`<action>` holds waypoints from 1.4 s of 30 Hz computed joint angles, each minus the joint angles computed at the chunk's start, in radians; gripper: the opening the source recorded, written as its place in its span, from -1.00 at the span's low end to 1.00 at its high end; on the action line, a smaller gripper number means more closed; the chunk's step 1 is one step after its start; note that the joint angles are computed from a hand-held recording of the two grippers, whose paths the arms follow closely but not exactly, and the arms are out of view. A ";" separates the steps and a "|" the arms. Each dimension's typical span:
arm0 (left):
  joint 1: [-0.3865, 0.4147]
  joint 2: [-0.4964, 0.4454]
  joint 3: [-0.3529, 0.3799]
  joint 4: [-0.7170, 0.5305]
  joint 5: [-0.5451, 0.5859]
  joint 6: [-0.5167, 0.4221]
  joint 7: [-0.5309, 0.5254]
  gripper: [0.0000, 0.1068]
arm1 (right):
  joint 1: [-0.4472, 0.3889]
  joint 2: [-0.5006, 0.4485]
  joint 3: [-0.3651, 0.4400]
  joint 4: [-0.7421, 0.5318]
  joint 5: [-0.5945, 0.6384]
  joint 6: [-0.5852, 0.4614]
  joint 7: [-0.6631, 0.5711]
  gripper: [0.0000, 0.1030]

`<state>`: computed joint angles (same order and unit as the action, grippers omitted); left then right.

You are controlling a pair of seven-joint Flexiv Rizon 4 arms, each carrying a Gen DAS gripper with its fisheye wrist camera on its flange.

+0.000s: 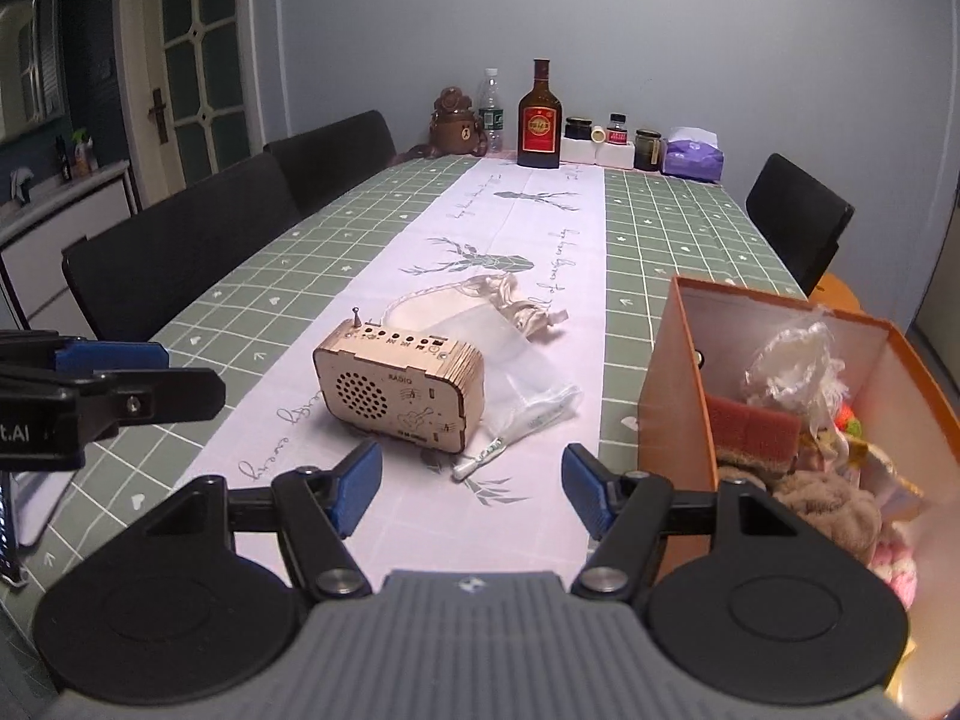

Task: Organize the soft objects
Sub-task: 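Withdraw both tools from the box toward the white mitt on the table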

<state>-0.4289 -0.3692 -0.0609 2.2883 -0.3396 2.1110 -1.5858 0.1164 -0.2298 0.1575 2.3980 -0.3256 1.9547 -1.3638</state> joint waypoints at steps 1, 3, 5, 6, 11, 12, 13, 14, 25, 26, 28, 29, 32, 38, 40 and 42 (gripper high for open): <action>0.013 0.003 -0.005 -0.003 0.013 -0.012 0.001 0.50 | -0.006 -0.001 0.002 -0.012 -0.016 -0.017 -0.003 0.28; 0.028 0.008 -0.008 -0.008 0.027 -0.043 0.004 0.50 | 0.005 -0.005 -0.008 -0.036 -0.021 -0.051 -0.021 0.29; 0.051 0.013 -0.014 -0.021 0.043 -0.081 0.000 0.50 | -0.053 -0.026 0.037 -0.081 -0.074 -0.104 -0.016 0.29; 0.058 0.011 -0.012 -0.029 0.048 -0.093 -0.002 0.50 | -0.079 -0.038 0.059 -0.105 -0.093 -0.132 -0.018 0.29; 0.074 0.004 0.004 -0.086 0.046 -0.147 0.002 0.49 | -0.107 -0.102 0.095 -0.249 -0.090 -0.317 -0.066 0.29; 0.091 -0.001 -0.006 -0.098 0.055 -0.154 -0.007 0.49 | -0.115 -0.121 0.109 -0.282 -0.082 -0.350 -0.084 0.29; 0.107 -0.006 -0.016 -0.113 0.063 -0.167 -0.015 0.49 | -0.148 -0.145 0.155 -0.322 -0.062 -0.396 -0.129 0.29; 0.116 -0.012 -0.020 -0.129 0.067 -0.185 -0.019 0.49 | -0.200 -0.174 0.227 -0.371 -0.035 -0.458 -0.196 0.29; 0.057 -0.099 0.080 -0.315 0.084 -0.419 0.001 0.49 | -0.200 -0.356 0.303 -0.712 0.050 -0.895 -0.636 0.29; 0.057 -0.107 0.086 -0.331 0.090 -0.438 -0.004 0.49 | -0.197 -0.372 0.307 -0.746 0.073 -0.935 -0.662 0.29; 0.041 -0.122 0.116 -0.363 0.105 -0.472 -0.022 0.49 | -0.184 -0.403 0.304 -0.811 0.110 -1.006 -0.704 0.29; 0.039 -0.128 0.123 -0.376 0.114 -0.484 -0.030 0.49 | -0.174 -0.418 0.298 -0.839 0.124 -1.030 -0.721 0.29; 0.039 -0.145 0.138 -0.412 0.138 -0.516 -0.057 0.49 | -0.138 -0.453 0.270 -0.921 0.158 -1.121 -0.756 0.29; 0.056 -0.182 0.139 -0.485 0.179 -0.566 -0.099 0.49 | -0.063 -0.492 0.203 -1.027 0.198 -1.244 -0.838 0.29; 0.063 -0.190 0.137 -0.501 0.191 -0.575 -0.108 0.49 | -0.047 -0.502 0.182 -1.060 0.219 -1.277 -0.860 0.30; 0.072 -0.196 0.130 -0.516 0.202 -0.586 -0.109 0.49 | -0.031 -0.518 0.161 -1.104 0.242 -1.326 -0.877 0.29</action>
<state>-0.3566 -0.5653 0.0692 1.7727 -0.1380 1.5251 -1.6950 0.0853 -0.7482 0.3181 1.2944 -0.0832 0.6284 -2.2406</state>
